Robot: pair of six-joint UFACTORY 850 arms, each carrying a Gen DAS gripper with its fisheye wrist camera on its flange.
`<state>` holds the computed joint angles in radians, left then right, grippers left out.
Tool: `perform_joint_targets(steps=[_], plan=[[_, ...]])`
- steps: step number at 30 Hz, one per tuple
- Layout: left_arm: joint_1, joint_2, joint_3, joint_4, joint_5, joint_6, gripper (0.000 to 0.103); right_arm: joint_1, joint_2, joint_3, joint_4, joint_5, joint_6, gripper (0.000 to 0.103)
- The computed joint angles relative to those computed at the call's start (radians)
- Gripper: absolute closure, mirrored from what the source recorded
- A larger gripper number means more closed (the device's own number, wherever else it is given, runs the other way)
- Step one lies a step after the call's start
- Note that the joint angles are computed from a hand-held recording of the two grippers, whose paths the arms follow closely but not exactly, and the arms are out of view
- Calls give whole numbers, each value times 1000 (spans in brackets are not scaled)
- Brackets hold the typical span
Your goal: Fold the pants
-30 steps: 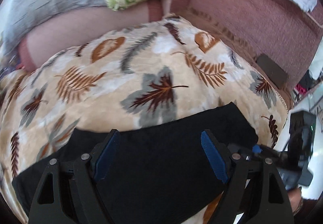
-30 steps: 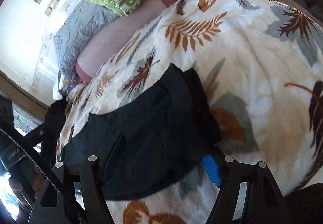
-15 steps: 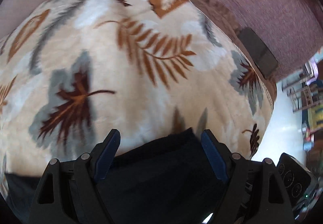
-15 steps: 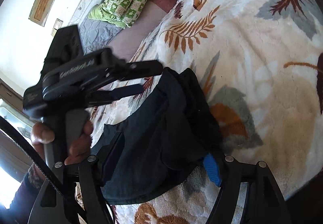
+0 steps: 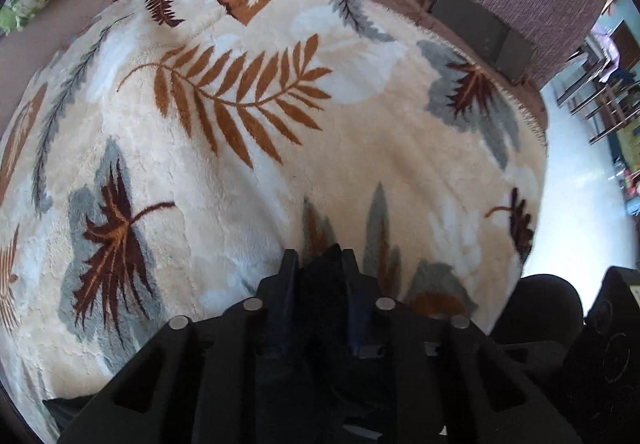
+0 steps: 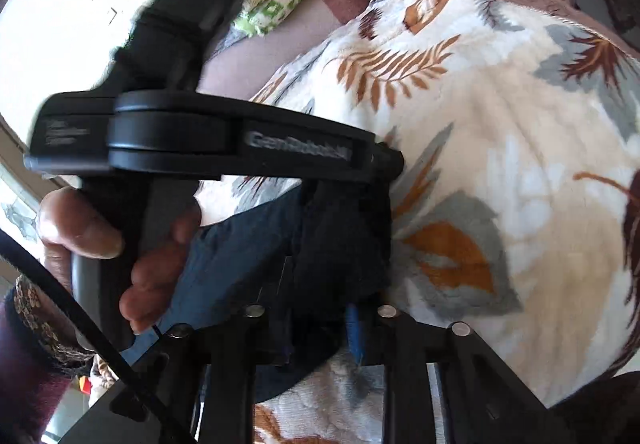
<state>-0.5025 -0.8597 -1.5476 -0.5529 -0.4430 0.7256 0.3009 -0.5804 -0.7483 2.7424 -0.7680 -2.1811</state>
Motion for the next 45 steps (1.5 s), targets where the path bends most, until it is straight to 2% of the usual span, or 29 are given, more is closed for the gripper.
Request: perform_joint_targets(steps=[5, 8, 12, 19, 23, 24, 26, 27, 28, 31, 33, 38, 41, 45], plan=[[50, 115, 149, -330, 35, 299, 84, 32, 41, 10, 35, -17, -91, 81], [102, 176, 228, -539, 29, 459, 84, 60, 61, 3, 1, -8, -99, 81], [206, 230, 338, -828, -3, 666, 84, 93, 64, -36, -105, 18, -39, 81], [376, 284, 515, -1138, -91, 876, 84, 183, 1, -185, -314, 123, 70, 82], [434, 308, 585, -1239, -86, 953, 82, 238, -60, -284, -409, 203, 127, 82], [447, 317, 601, -1252, -70, 955, 77, 251, -79, -312, -450, 223, 157, 82], [478, 346, 652, -1334, -60, 1020, 59, 262, -108, -354, -525, 245, 214, 80], [508, 373, 700, -1424, -88, 1099, 44, 269, -118, -367, -556, 255, 236, 79], [530, 394, 738, -1508, -117, 1169, 35, 275, -125, -375, -586, 259, 258, 76], [596, 432, 825, -1689, -206, 1310, 26, 274, -129, -361, -663, 191, 334, 61], [630, 446, 855, -1771, -220, 1370, 25, 270, -127, -358, -699, 163, 368, 57], [671, 487, 896, -1929, -217, 1527, 25, 290, -83, -335, -778, 210, 419, 41], [710, 475, 897, -1898, -241, 1475, 25, 277, -51, -327, -823, 189, 461, 41], [724, 470, 904, -1899, -259, 1448, 25, 258, -5, -305, -738, 160, 406, 41]])
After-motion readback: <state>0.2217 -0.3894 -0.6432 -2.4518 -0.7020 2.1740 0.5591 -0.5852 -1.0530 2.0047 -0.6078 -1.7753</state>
